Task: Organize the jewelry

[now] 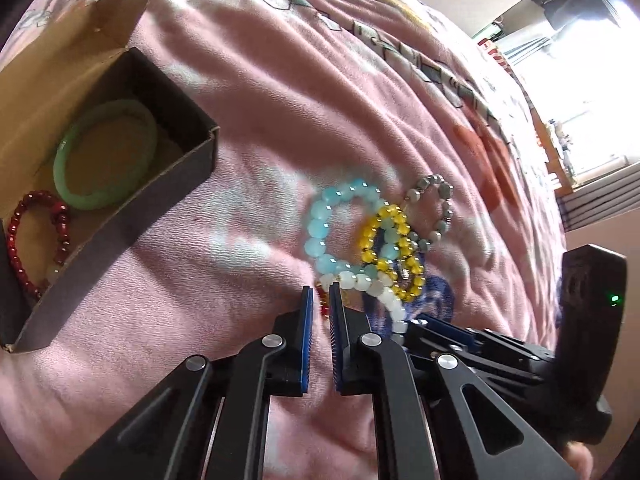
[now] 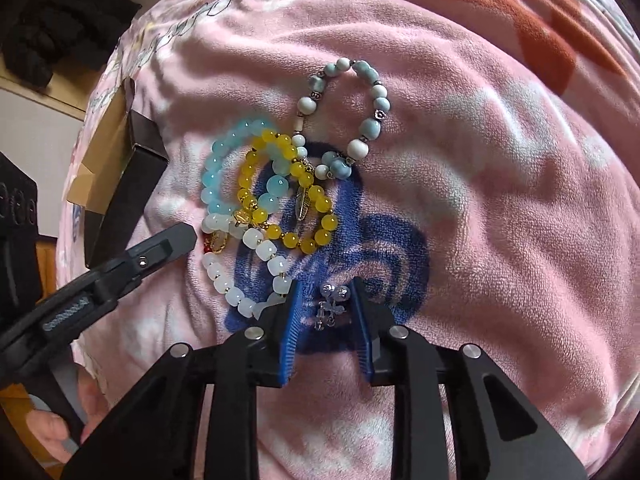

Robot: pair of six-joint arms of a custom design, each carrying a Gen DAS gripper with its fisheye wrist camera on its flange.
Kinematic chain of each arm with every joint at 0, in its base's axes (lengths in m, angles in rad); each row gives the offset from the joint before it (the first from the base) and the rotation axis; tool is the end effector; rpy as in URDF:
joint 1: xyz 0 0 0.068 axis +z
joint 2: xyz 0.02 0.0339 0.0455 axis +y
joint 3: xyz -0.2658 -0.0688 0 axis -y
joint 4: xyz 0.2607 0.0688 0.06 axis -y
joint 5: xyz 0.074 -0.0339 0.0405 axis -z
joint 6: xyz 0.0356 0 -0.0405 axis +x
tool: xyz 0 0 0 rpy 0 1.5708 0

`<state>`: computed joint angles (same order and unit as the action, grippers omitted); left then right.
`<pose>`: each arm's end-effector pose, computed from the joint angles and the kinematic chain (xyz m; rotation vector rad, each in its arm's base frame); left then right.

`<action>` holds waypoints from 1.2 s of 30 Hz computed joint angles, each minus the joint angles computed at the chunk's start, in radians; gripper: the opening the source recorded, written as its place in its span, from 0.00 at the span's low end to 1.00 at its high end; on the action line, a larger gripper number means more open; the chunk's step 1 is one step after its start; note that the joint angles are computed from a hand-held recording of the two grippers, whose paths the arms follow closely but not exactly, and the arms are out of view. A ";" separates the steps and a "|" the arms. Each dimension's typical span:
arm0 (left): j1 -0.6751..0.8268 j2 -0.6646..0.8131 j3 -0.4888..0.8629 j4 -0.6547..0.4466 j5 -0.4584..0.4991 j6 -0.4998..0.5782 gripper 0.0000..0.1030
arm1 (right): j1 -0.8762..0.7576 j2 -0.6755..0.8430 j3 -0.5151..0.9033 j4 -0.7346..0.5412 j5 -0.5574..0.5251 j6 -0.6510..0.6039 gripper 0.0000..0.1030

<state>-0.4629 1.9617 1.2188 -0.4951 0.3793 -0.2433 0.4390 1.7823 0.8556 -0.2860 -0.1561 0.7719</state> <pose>0.3420 -0.1854 0.1259 0.4082 2.8550 -0.6866 0.2860 0.1404 0.0987 0.4394 2.8628 0.4845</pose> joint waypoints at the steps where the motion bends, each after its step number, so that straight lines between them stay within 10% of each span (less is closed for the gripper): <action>1: 0.001 0.006 0.001 0.003 0.011 -0.005 0.09 | 0.005 0.002 0.000 0.005 0.006 0.001 0.17; 6: 0.000 0.044 0.021 -0.001 0.047 -0.025 0.16 | 0.000 -0.015 -0.034 0.046 -0.017 0.020 0.15; 10: 0.005 0.040 0.014 0.021 0.112 -0.031 0.65 | -0.009 -0.028 -0.056 0.063 -0.031 0.025 0.15; 12: -0.011 0.036 0.020 0.011 0.075 -0.021 0.68 | -0.009 -0.030 -0.056 0.062 -0.032 0.025 0.15; 27: -0.042 0.069 0.005 0.074 -0.022 -0.097 0.58 | -0.005 -0.064 -0.103 0.083 -0.028 0.042 0.15; 31: -0.041 0.069 0.010 0.055 -0.078 -0.094 0.26 | 0.000 -0.068 -0.107 0.086 -0.027 0.057 0.15; 36: -0.011 0.065 0.004 0.051 -0.045 -0.083 0.15 | -0.003 -0.069 -0.097 0.073 -0.033 0.060 0.15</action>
